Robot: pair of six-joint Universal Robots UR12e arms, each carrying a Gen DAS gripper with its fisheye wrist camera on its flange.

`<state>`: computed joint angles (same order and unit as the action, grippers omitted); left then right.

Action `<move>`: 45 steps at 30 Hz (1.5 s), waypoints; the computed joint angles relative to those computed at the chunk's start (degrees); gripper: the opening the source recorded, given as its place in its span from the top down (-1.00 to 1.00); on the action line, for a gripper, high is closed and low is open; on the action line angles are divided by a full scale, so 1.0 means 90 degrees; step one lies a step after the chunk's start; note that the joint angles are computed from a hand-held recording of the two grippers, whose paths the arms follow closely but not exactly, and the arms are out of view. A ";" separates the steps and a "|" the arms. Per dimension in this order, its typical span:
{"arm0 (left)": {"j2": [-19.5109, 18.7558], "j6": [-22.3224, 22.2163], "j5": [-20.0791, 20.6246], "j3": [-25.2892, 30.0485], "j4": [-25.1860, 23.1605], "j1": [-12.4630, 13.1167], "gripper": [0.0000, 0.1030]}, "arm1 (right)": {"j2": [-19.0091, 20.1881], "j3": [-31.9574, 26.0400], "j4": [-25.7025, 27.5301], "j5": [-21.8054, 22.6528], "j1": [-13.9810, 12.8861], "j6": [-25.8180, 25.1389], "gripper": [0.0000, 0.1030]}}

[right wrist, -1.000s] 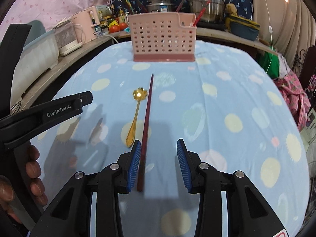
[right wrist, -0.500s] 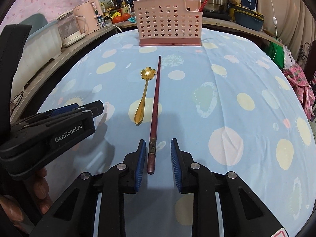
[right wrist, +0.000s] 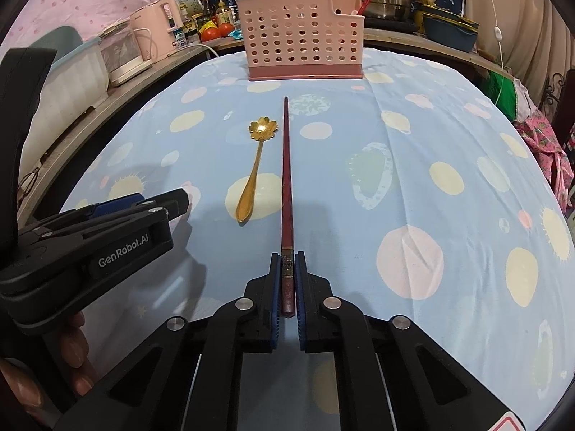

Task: Organize utensils

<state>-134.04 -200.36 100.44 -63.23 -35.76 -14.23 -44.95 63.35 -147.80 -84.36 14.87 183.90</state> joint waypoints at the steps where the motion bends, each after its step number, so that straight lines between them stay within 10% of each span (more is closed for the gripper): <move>1: 0.0004 0.0008 -0.0067 -0.0010 0.0035 0.0006 0.12 | -0.0003 0.0009 -0.0014 -0.0023 -0.0008 0.0030 0.86; 19: -0.0413 0.0213 -0.0655 0.0658 -0.0099 -0.0095 0.03 | -0.0008 0.0028 -0.0003 -0.0062 -0.0212 0.0624 0.86; 26: -0.0363 0.0312 -0.0700 0.0504 0.0108 -0.0072 0.79 | 0.0002 0.0044 -0.0069 0.0034 -0.0240 0.0664 0.86; 45: 0.0037 0.0238 -0.0667 0.0122 0.0688 0.0003 0.96 | -0.0210 0.0261 -0.0599 0.0144 -0.0288 0.0757 0.86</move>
